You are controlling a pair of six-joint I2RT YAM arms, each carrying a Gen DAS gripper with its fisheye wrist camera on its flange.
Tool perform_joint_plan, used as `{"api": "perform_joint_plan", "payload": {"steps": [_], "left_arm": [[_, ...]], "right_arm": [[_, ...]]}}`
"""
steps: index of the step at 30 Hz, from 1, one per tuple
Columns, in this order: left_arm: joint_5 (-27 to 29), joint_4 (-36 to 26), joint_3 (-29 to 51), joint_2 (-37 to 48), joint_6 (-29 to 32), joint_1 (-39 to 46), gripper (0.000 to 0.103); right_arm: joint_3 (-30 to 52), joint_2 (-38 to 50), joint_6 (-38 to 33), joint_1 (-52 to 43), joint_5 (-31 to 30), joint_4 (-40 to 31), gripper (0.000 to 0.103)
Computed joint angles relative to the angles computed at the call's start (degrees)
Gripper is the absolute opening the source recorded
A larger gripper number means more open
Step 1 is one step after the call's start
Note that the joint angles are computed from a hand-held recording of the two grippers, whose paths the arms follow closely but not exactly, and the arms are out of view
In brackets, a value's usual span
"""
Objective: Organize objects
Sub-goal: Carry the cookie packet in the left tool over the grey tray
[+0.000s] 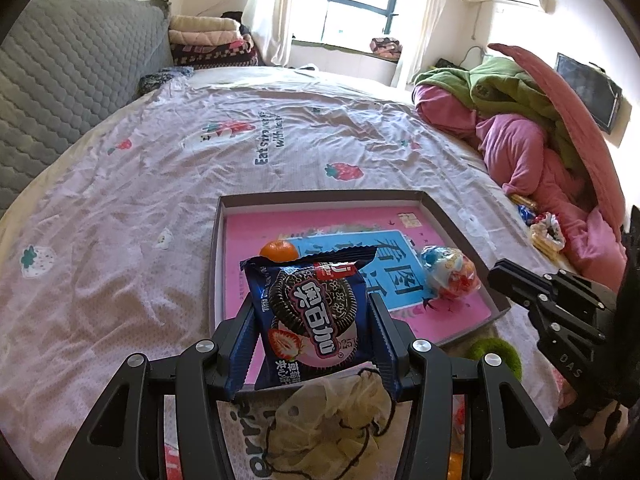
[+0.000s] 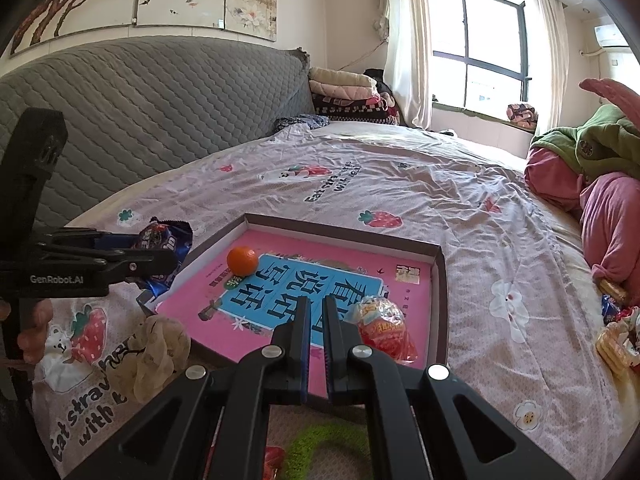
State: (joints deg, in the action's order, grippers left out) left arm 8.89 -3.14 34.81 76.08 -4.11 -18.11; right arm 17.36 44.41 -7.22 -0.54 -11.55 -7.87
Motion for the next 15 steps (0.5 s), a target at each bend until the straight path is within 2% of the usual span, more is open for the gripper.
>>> {"api": "perform_joint_plan", "payload": {"steps": [15], "left_arm": [[-1.0, 2.6, 3.8, 8.7, 0.2, 0.2, 0.054]], "right_arm": [[2.2, 6.9, 0.1, -0.9, 0.0, 4.2, 0.006]]}}
